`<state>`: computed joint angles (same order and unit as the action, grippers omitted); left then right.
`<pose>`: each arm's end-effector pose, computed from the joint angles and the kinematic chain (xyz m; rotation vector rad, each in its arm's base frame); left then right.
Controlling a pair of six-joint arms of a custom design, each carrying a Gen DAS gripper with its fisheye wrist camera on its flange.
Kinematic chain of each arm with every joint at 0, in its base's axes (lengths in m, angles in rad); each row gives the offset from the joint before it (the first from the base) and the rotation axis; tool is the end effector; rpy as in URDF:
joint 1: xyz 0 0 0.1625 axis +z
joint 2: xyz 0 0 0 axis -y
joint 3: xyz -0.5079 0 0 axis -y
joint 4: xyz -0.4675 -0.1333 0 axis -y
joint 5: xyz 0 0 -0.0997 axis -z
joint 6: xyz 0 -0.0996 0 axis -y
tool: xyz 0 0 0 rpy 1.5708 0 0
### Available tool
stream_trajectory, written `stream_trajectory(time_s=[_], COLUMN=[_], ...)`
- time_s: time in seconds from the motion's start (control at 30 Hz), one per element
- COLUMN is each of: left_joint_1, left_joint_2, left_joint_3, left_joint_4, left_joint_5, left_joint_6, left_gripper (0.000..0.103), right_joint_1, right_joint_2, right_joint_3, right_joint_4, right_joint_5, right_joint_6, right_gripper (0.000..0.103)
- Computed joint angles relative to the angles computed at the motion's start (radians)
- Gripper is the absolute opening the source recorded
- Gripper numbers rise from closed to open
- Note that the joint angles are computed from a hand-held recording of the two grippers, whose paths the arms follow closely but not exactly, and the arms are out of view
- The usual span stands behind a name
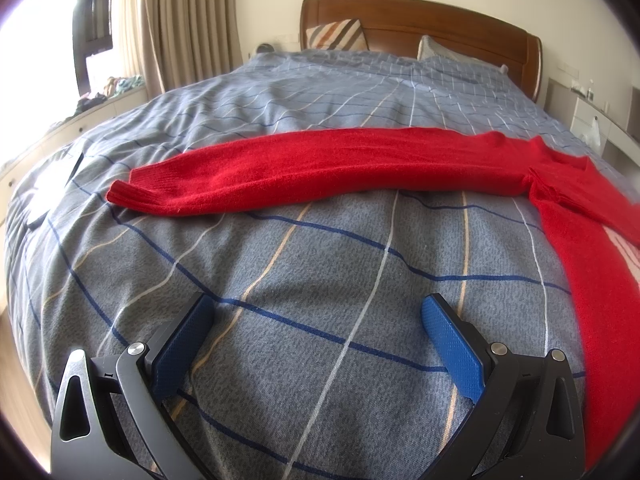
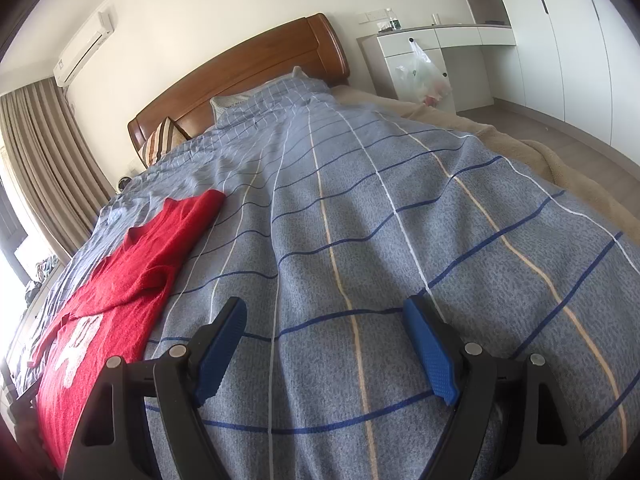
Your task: Fold small clothes
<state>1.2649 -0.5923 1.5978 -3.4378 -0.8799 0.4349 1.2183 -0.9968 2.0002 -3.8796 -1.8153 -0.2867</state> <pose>-0.0518 -0.8173 0.0769 0.4642 2.2158 -0.9725 -0.1207 -0.6444 0.2656 -0.2678 -2.1051 1.4518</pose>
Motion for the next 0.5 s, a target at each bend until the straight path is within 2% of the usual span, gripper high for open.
stream_trajectory(time_s=[0.1, 0.23, 0.27, 0.37, 0.5], left_joint_1=[0.008, 0.049, 0.061, 0.092, 0.137], left_joint_2=[-0.056, -0.160, -0.176, -0.191, -0.133], left_joint_3=[-0.002, -0.003, -0.021, -0.113, -0.346], left_joint_4=[0.186, 0.392, 0.429, 0.504, 0.691], left_joint_5=[-0.036, -0.218, -0.241, -0.241, -0.187], left_joint_6=[-0.092, -0.241, -0.276, -0.378, -0.501], left_gripper=[0.103, 0.102, 0.102, 0.102, 0.101], right_joint_1=[-0.001, -0.005, -0.007, -0.012, -0.012], right_joint_2=[0.000, -0.002, -0.002, -0.002, -0.001], right_joint_3=[0.001, 0.006, 0.007, 0.009, 0.008], right_joint_4=[0.000, -0.005, -0.008, -0.015, -0.015], right_joint_5=[0.000, 0.013, 0.020, 0.035, 0.035], right_joint_6=[-0.001, 0.002, 0.004, 0.008, 0.008], right_gripper=[0.080, 0.080, 0.081, 0.081, 0.081])
